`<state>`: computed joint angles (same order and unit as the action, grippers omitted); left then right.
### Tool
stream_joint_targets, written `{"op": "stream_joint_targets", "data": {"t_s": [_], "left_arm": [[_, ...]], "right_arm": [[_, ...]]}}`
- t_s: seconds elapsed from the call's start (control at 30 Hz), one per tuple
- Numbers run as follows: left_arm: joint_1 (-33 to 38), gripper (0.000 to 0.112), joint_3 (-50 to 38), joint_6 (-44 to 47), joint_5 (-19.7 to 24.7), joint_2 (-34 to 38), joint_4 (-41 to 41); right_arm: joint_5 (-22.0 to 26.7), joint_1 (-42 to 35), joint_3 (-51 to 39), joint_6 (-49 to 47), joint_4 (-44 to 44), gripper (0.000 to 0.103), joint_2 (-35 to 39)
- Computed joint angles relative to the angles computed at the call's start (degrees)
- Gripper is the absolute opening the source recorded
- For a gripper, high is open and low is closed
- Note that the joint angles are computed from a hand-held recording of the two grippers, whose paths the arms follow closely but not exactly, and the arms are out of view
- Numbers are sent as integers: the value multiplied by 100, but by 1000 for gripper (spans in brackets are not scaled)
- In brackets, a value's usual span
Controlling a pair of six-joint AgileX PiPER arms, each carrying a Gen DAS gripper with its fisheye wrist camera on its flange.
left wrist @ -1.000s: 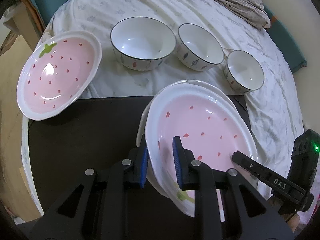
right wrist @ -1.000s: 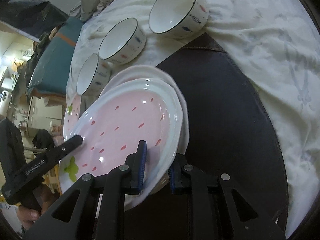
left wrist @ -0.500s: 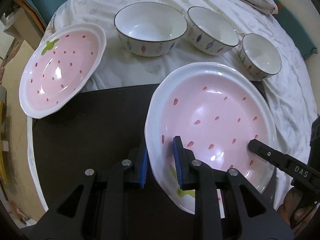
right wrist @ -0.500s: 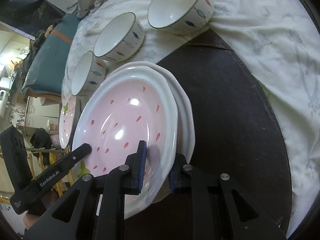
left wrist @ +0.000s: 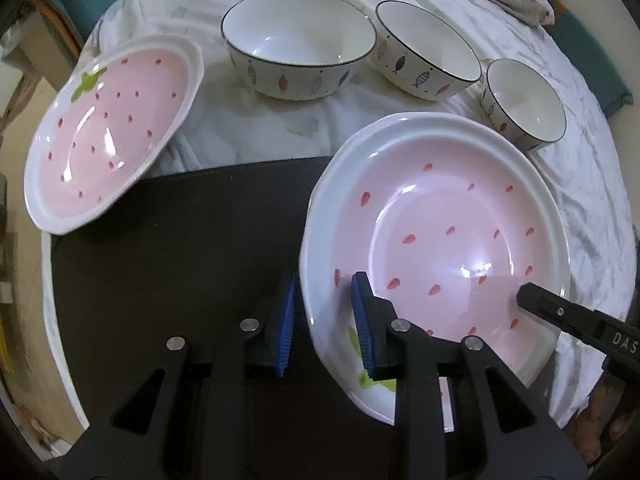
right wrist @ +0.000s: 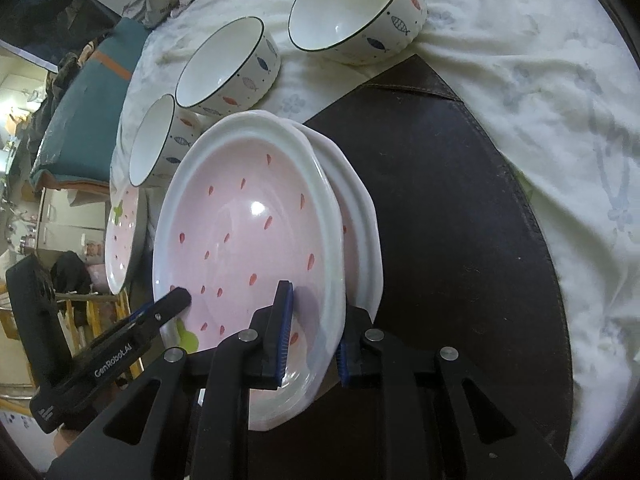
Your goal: Organize plates and bowls
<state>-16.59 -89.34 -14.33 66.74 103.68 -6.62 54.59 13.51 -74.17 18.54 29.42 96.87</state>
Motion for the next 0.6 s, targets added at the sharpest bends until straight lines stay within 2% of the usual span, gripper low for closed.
{"op": "stream_joint_targets", "data": {"t_s": [0.1,0.23,0.3,0.4,0.47,0.6], "left_arm": [[91,25,53,54,0,11,-226],[-69,25,10,-90,19,15,1],[-102,25,11,-121,-4,1,20],[-185,25,-20,-292,-27,-8,301],[-68,25,-1,-245,-19,9,77],[-82,25,-10,-227,7,3,120]], "right_arm": [[115,-170,91,-162,133,20,-134],[134,-408,262,-310,378,20,-300],[183,-412,214,-248,265,20,-335],[274,-331,6,108,-346,20,-410],[164,-445,72,17,-252,23,-529],[80,-473,29,45,-418,24,-572]]}}
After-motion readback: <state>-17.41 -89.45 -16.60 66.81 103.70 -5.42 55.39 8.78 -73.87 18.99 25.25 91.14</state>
